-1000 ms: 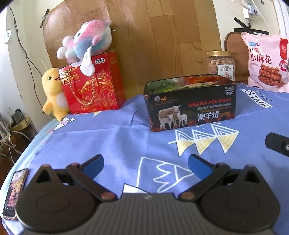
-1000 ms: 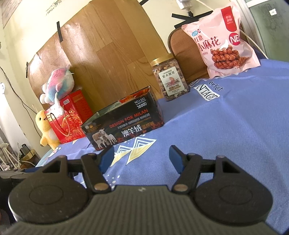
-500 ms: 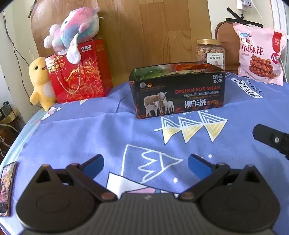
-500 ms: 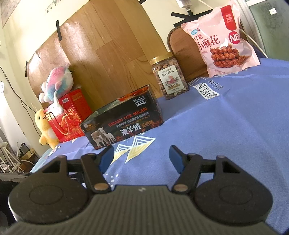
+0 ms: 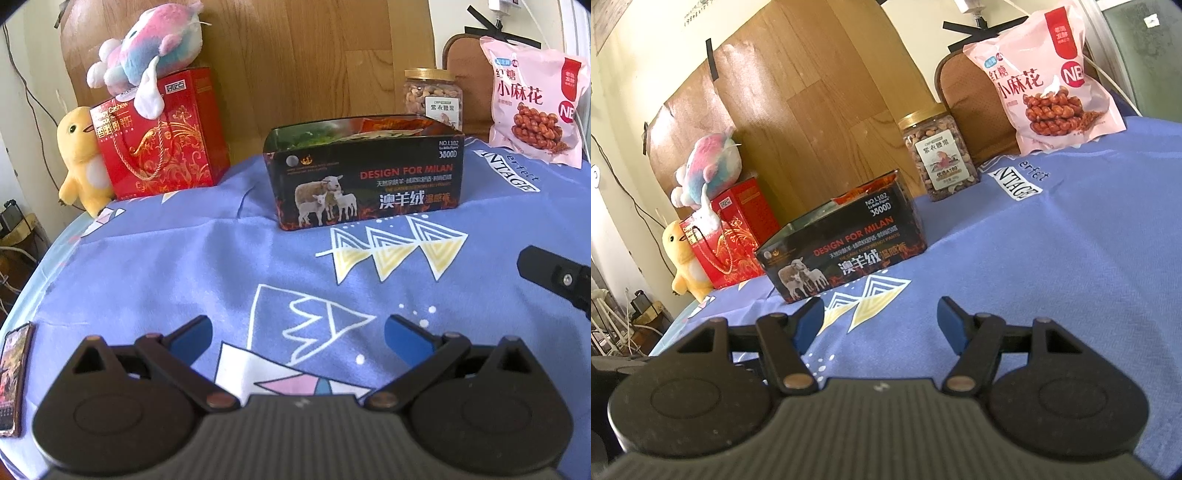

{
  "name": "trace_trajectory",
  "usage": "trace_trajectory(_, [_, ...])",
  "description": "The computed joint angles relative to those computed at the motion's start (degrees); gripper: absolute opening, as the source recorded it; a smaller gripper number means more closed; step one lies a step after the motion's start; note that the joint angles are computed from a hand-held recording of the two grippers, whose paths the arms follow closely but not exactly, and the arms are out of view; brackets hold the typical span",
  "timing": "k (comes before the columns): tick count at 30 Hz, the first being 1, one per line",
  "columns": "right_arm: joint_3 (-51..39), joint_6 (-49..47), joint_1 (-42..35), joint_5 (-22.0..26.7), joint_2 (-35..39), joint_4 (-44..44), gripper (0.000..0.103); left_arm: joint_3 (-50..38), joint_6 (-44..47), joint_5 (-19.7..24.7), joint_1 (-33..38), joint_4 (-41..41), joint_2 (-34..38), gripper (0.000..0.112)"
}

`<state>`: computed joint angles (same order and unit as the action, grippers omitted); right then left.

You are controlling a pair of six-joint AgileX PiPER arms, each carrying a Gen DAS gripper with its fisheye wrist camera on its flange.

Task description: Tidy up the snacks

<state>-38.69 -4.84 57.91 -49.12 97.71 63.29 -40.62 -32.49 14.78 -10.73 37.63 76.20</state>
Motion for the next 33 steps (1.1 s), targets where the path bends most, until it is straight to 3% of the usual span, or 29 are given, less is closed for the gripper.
trace_trajectory(18, [-0.2,0.2,-0.3,0.3,0.2,-0.2,0.070,0.3,-0.9,0.3,-0.6,0.5,0.1,0.103])
trace_trajectory(33, [0.0,0.3,-0.4,0.3,0.1,-0.3,0.070,0.0,4.1,0.6,-0.3,-4.9,-0.3,0.103])
